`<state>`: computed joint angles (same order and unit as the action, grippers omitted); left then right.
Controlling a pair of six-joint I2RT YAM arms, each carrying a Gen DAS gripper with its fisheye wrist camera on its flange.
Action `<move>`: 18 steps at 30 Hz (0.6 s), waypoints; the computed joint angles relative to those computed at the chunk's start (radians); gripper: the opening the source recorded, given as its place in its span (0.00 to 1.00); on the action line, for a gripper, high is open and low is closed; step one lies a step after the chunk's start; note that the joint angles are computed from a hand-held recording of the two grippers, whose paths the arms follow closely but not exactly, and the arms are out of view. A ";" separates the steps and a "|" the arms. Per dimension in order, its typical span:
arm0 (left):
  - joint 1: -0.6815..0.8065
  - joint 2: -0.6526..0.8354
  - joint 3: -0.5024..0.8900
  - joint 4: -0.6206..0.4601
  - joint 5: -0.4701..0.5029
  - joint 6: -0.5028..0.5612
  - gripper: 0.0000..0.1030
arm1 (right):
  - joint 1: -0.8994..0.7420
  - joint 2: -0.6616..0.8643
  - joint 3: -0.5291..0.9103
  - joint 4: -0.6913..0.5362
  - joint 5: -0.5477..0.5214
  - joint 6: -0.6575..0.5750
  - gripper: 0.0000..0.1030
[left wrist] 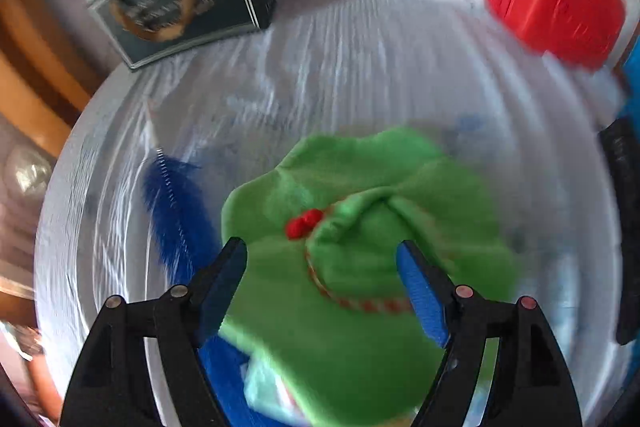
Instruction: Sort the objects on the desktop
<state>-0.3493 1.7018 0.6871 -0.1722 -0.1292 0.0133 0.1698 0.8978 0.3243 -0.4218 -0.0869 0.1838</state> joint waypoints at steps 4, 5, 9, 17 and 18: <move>0.028 0.190 0.125 0.012 0.046 0.059 0.76 | 0.013 0.253 -0.001 0.226 -0.008 0.005 0.34; 0.033 0.218 0.156 -0.005 0.059 0.062 0.75 | 0.020 0.306 0.005 0.267 -0.003 0.008 0.34; 0.030 0.294 0.211 0.014 0.127 0.069 0.38 | 0.040 0.474 0.033 0.390 0.008 0.021 0.34; -0.006 -0.066 -0.090 0.191 0.181 -0.069 0.03 | 0.068 0.413 0.033 0.360 0.037 0.037 0.34; -0.012 -0.115 -0.112 0.181 0.171 -0.080 0.03 | 0.071 0.373 0.030 0.332 0.040 0.042 0.34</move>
<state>-0.3611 1.5869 0.5749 0.0088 0.0419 -0.0669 0.2404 1.2703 0.3541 -0.0896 -0.0469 0.2255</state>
